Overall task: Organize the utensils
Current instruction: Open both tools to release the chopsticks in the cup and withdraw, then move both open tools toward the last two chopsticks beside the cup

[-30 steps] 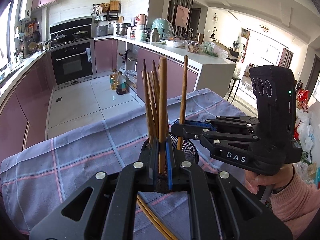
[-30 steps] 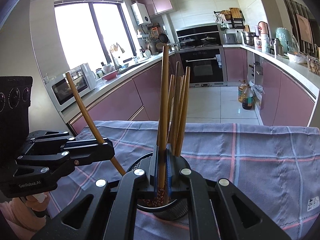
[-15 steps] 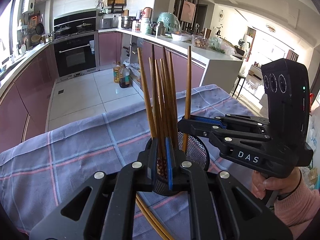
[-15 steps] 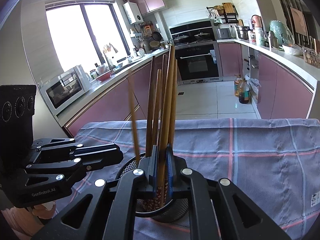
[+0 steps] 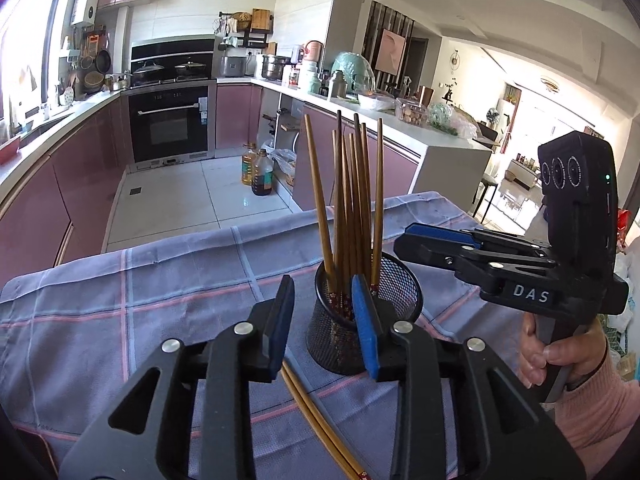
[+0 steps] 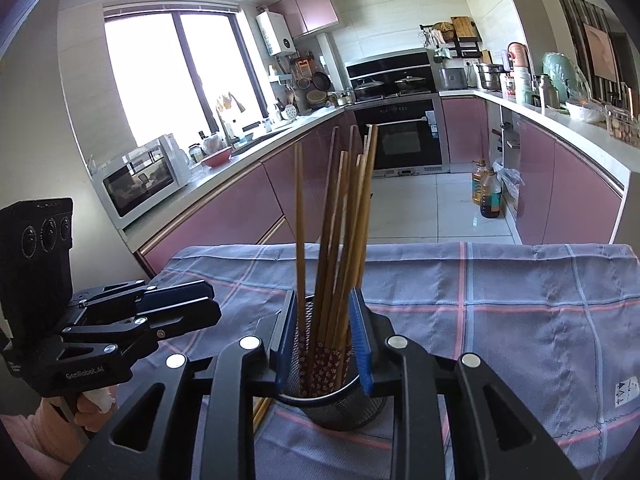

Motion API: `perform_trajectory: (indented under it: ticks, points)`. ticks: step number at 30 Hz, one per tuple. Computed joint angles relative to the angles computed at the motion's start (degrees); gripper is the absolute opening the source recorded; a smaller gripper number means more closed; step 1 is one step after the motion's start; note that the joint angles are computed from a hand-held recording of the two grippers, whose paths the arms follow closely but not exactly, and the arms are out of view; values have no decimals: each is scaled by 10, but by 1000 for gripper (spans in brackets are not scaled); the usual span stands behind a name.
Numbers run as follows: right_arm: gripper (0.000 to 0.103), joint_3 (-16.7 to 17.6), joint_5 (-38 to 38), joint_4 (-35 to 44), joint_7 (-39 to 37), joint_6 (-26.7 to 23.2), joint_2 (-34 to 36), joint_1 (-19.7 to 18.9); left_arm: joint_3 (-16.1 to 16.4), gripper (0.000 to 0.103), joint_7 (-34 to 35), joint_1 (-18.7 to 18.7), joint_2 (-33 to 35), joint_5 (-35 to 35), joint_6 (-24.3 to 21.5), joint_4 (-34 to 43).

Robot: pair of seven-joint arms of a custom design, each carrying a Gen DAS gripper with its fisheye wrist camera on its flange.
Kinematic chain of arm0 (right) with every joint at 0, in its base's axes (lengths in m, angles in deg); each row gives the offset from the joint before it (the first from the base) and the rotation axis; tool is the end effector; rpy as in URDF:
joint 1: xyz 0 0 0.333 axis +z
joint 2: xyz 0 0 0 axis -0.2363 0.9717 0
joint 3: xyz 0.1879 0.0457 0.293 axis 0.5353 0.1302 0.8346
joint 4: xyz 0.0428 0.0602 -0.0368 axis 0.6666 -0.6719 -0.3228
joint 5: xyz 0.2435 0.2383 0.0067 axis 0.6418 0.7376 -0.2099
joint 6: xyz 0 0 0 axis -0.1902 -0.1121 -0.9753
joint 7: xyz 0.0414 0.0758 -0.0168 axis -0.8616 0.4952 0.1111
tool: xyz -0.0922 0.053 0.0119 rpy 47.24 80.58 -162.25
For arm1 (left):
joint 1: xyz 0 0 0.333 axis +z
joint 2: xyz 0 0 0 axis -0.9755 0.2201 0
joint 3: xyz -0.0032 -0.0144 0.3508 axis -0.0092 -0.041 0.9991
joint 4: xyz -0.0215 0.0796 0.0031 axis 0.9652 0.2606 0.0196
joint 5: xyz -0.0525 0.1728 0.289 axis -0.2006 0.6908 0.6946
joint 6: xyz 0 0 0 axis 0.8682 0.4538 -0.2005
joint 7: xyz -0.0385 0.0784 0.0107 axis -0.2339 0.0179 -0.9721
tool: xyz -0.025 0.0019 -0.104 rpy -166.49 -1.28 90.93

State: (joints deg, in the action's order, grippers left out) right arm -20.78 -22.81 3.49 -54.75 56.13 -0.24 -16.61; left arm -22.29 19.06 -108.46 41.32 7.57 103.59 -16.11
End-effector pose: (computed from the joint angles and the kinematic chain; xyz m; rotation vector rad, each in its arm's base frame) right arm 0.7220 0.1060 0.5471 -1.8946 0.9164 -0.1247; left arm 0.6672 -0.3706 0.5611 -1.6671 1.7118 -1.0604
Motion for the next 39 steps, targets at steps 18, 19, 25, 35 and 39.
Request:
perform_trajectory:
  ticks: [18, 19, 25, 35, 39]
  points:
    - [42, -42, -22, -164, -43, -51, -65, 36, 37, 68, -249, -45, -109, 206, 34, -233]
    - [42, -42, -27, -169, -39, -49, -67, 38, 28, 68, -252, -38, -108, 208, 31, -231]
    - [42, -41, -52, -200, -29, -22, -77, 49, 2, 68, -280, -21, -111, 220, 20, -244]
    - [42, -36, -74, -224, -16, 23, -82, 59, -7, 68, -299, -8, -111, 217, 41, -268]
    - [42, -33, -82, -228, -14, 35, -83, 61, -7, 68, -295, -7, -106, 209, 48, -269]
